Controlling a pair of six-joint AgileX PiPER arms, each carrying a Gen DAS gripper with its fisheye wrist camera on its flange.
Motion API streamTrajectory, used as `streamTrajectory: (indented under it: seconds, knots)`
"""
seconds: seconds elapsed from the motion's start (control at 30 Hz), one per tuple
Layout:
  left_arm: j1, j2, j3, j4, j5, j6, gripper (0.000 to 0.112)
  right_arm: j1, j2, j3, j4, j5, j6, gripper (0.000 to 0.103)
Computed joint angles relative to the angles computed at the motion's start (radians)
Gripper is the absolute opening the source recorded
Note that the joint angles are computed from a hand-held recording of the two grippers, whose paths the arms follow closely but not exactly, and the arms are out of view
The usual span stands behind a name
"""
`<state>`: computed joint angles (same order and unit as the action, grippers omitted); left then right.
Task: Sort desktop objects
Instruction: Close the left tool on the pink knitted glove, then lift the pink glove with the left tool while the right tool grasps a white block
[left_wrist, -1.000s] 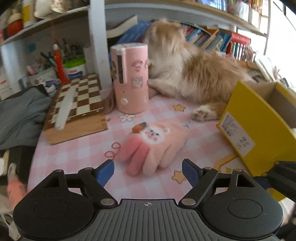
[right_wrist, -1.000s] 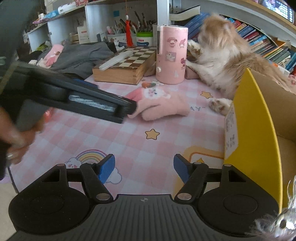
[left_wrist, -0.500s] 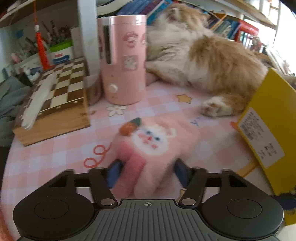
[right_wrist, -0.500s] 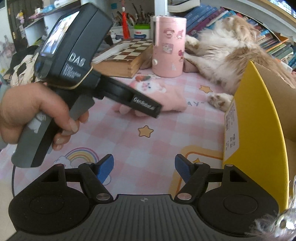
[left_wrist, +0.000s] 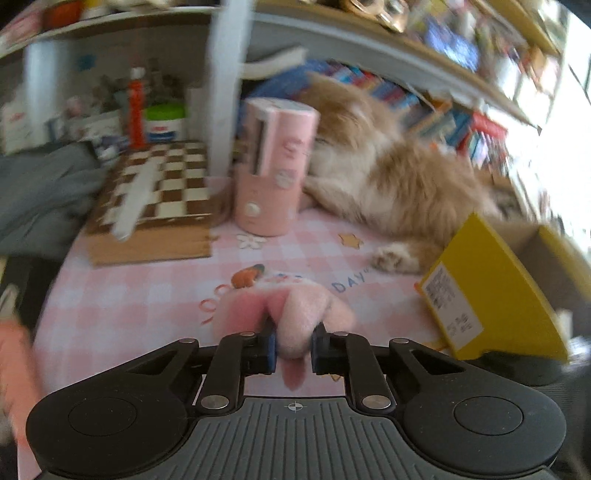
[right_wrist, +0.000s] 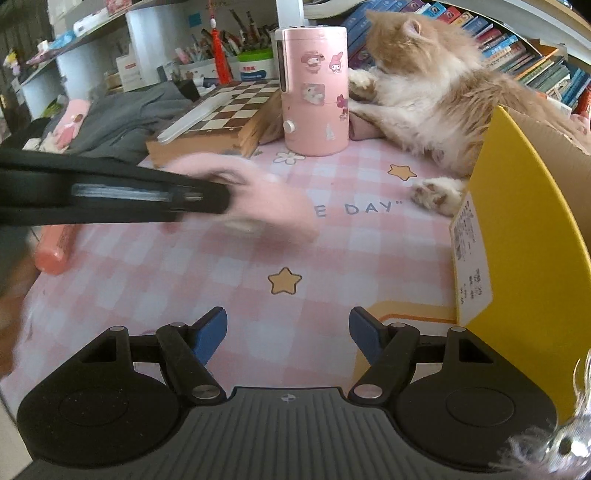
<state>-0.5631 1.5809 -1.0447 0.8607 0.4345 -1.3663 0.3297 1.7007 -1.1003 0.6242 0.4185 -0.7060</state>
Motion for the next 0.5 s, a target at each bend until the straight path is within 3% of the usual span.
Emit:
streamTrajectory:
  seconds: [0.13,0.37,0.5]
  knots:
    - [-0.024,-0.112,0.097,0.035,0.033,-0.151,0.015,0.027,0.030,-0.023,-0.036,-0.034,0.054,0.071]
    - [-0.130,-0.211,0.181,0.034,0.167,-0.308,0.015,0.068,0.095,-0.087,-0.058,-0.062,0.070,0.071]
    - [-0.149,-0.265,0.233,0.076,0.158,-0.476,0.014,0.089,0.131,-0.129,-0.089,-0.064,0.085,0.071]
